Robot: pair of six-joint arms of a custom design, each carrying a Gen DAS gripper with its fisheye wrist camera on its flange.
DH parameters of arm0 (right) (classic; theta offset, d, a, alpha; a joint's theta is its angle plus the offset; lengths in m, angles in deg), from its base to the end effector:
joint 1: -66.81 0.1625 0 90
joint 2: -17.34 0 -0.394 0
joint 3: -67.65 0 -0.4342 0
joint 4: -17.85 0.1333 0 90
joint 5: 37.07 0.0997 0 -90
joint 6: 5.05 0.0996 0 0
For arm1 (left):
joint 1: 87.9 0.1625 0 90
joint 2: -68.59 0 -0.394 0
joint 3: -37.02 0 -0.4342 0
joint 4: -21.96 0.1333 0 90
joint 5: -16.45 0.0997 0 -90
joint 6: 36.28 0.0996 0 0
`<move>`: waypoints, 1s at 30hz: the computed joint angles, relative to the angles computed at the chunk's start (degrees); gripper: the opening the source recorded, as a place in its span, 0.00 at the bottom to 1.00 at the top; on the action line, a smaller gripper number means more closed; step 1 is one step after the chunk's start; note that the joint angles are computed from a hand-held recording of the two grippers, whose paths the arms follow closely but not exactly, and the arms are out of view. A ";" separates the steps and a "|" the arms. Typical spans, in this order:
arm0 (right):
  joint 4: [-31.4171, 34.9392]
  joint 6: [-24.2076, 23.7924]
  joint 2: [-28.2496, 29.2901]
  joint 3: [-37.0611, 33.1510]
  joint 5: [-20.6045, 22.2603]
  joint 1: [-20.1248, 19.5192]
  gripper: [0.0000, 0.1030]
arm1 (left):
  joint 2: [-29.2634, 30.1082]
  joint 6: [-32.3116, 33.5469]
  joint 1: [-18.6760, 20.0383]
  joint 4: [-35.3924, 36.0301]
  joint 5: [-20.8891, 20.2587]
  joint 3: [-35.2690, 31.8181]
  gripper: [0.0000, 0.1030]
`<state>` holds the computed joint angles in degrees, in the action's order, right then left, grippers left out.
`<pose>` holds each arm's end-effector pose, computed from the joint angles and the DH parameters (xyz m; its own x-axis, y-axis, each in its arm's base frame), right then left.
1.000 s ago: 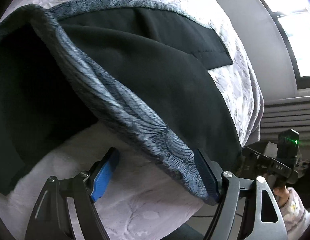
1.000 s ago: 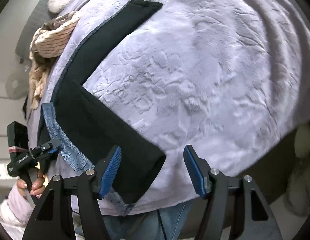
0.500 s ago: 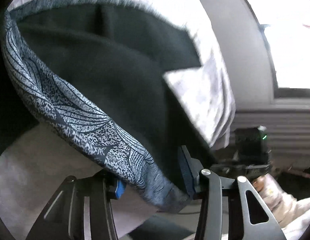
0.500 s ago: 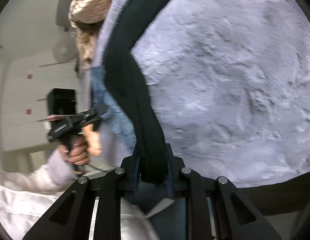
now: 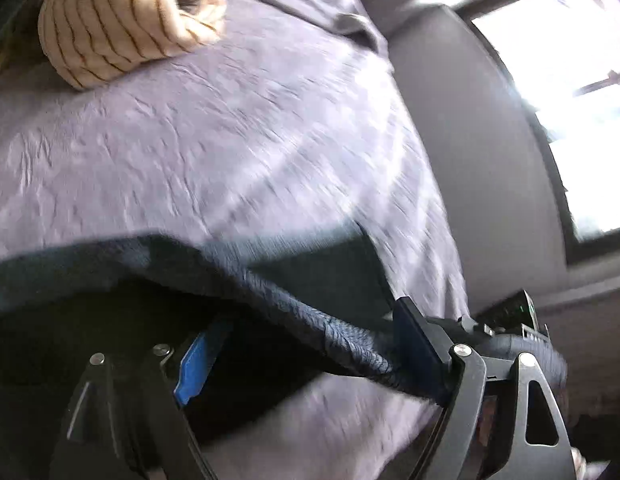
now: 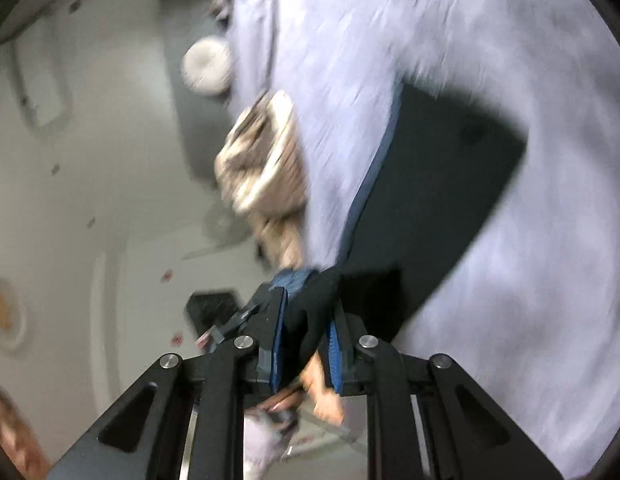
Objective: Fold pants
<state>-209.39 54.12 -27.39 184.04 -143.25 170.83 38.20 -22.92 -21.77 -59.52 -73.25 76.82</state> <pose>0.2344 -0.5030 0.0789 -0.5950 0.3513 -0.7228 0.8016 0.1940 -0.5656 -0.2145 -0.8154 0.1654 -0.8001 0.5962 0.0663 0.5857 0.7527 0.3007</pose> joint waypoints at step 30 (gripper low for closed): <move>32.21 -5.40 2.35 -8.33 -9.68 1.20 0.09 | -16.13 5.68 2.20 -6.95 22.25 20.29 0.81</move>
<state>-177.18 48.73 -25.04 175.72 -152.93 172.03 22.07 -17.25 -19.57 -66.47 -51.00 97.11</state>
